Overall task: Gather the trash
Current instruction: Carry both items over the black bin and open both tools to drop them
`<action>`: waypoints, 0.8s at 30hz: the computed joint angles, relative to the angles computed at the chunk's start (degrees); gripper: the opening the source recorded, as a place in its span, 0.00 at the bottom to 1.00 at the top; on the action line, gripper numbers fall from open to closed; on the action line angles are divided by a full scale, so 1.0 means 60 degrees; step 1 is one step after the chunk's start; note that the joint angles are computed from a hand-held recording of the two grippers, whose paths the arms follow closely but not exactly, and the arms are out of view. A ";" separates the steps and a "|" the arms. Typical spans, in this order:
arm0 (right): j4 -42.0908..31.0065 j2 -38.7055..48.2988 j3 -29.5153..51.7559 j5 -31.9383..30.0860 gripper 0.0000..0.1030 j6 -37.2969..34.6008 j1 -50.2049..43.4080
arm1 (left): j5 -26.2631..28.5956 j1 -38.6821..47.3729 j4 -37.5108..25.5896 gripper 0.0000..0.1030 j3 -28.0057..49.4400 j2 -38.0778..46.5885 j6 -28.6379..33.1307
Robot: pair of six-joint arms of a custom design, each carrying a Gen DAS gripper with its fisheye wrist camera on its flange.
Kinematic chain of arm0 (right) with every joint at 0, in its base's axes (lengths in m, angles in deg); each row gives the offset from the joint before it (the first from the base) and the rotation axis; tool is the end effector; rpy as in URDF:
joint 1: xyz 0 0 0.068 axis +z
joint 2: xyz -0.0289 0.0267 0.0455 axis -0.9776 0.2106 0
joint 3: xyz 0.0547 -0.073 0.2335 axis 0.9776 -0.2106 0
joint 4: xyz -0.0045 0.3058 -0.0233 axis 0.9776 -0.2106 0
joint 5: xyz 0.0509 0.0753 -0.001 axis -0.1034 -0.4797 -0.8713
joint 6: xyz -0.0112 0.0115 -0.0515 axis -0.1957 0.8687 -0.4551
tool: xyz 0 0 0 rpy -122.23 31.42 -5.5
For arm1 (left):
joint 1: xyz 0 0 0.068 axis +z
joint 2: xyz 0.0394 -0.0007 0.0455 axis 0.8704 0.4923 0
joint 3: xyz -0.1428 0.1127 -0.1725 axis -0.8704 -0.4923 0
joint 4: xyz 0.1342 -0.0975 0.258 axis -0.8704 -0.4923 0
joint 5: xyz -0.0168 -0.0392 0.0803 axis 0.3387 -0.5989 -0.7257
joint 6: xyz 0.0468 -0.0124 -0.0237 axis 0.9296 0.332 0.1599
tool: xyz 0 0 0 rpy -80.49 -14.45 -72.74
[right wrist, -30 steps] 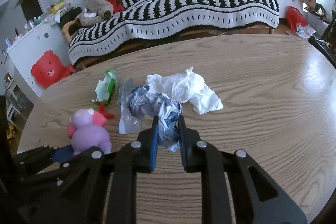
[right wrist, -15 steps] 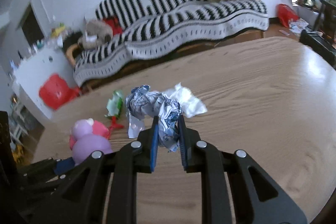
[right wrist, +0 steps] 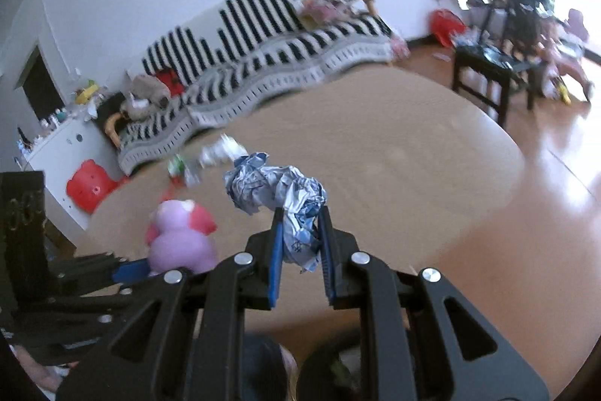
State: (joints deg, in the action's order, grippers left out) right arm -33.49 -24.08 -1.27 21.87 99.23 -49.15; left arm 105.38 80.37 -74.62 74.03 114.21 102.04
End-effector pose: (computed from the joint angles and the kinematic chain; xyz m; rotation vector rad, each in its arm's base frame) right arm 0.2085 0.1142 0.3258 0.0901 2.3336 0.5607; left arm 0.2383 0.0679 0.3379 0.5623 2.5309 -0.3639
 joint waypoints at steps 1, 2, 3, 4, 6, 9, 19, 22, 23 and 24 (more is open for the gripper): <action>-0.0415 -0.0787 -0.0665 -0.0243 0.18 0.0100 -0.0160 | -0.0165 -0.0210 -0.0026 0.28 -0.0422 -0.0290 -0.0008; -0.0743 -0.1445 -0.1258 -0.0459 0.18 0.0251 -0.0260 | -0.0426 -0.0559 -0.0044 0.28 -0.1063 -0.0678 -0.0078; -0.1060 -0.2098 -0.1898 -0.0696 0.18 0.0427 -0.0333 | -0.0613 -0.0836 -0.0065 0.28 -0.1570 -0.0916 -0.0124; -0.1244 -0.2474 -0.2333 -0.0886 0.18 0.0519 -0.0377 | -0.0772 -0.1105 -0.0062 0.28 -0.2029 -0.1114 -0.0235; -0.1577 -0.3248 -0.3429 -0.1362 0.18 0.0781 -0.0498 | -0.1111 -0.1624 0.0011 0.28 -0.2919 -0.1267 -0.0472; -0.1707 -0.4282 -0.5128 -0.2674 0.18 0.1114 -0.1351 | -0.1833 -0.2304 0.0570 0.28 -0.3938 -0.1321 -0.1009; -0.1270 -0.3855 -0.6119 -0.3867 0.18 0.0669 -0.2513 | -0.2671 -0.3180 0.1203 0.30 -0.4526 -0.0688 -0.1904; -0.0906 -0.3384 -0.6128 -0.4702 0.50 0.0798 -0.3139 | -0.2903 -0.3554 0.1307 0.65 -0.4510 -0.0503 -0.2282; -0.0881 -0.3495 -0.6129 -0.4696 0.81 0.0887 -0.3235 | -0.2974 -0.3729 0.1440 0.78 -0.4486 -0.0529 -0.2532; -0.1007 -0.3679 -0.6093 -0.4649 0.87 0.0812 -0.3387 | -0.3017 -0.3694 0.1551 0.90 -0.4523 -0.0733 -0.2567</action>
State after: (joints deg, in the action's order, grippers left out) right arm -39.53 -46.15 -37.83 -6.02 104.10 -69.48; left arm 87.27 58.21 -65.31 46.89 109.81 86.64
